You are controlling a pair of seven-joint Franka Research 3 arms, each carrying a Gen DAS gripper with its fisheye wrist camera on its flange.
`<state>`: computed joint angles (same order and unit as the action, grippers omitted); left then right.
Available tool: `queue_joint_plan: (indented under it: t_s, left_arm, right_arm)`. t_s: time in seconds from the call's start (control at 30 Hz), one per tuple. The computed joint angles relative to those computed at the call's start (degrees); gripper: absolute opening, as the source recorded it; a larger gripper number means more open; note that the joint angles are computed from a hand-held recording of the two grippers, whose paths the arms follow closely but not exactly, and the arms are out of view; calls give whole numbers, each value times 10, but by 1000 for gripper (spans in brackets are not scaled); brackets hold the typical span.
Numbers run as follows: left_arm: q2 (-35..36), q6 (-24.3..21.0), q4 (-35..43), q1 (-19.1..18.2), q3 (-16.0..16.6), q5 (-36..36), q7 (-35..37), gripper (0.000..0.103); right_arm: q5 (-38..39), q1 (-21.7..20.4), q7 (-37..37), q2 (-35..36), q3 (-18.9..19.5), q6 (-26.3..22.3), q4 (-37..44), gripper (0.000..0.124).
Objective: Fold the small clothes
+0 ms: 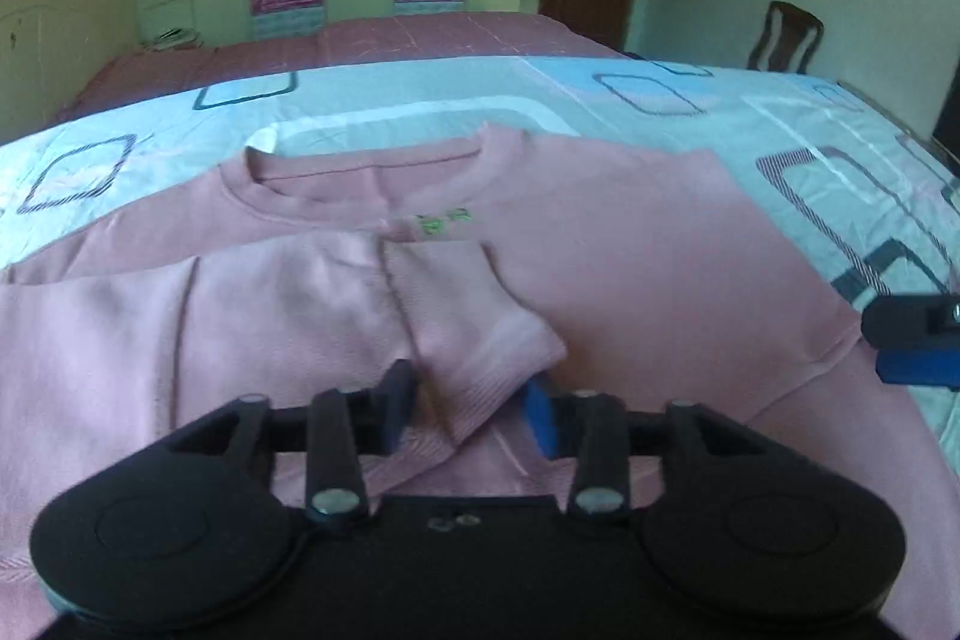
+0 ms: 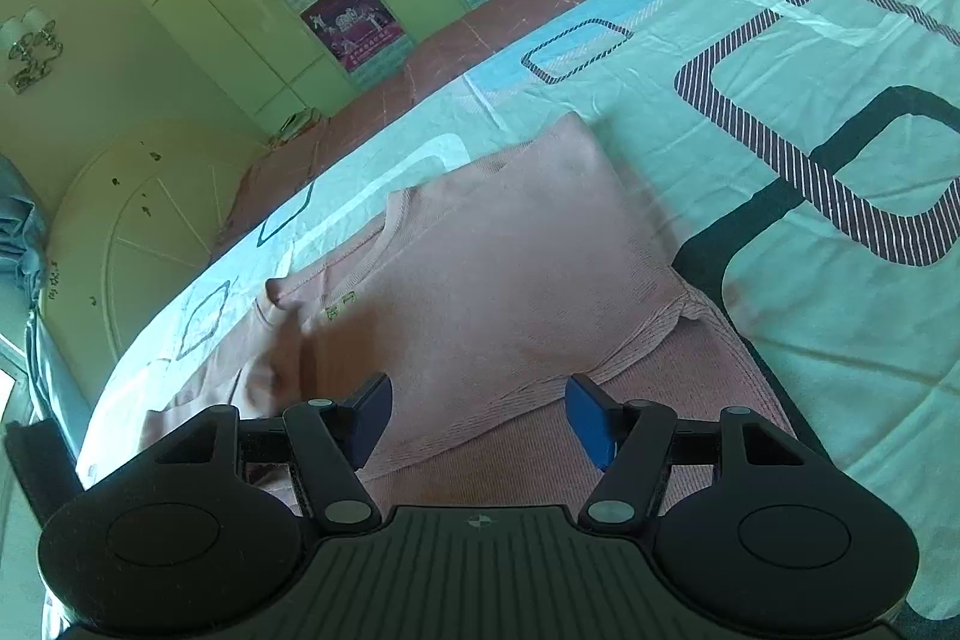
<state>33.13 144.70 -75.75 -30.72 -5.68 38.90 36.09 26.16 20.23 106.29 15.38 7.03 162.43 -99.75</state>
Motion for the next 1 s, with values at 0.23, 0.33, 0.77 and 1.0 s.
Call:
queue_joint_plan:
  t_s: [0.23,0.33,0.77,1.0]
  left_arm:
    - [-121,12,-145,-23,33,114,-142,59]
    - [-223,-16,-258,-15,35,171,-224,59]
    - [-372,-13,-459,104,-12,139,-230,55]
    - [-354,24,-450,162,-43,93,-168,12]
  right_arm:
    - [136,-39,-116,46,58,-23,58,64]
    - [153,-29,-145,83,67,-42,108,63]
    - [17,53,-58,247,18,-153,343,6]
    - [-13,52,-85,160,12,-13,237,4]
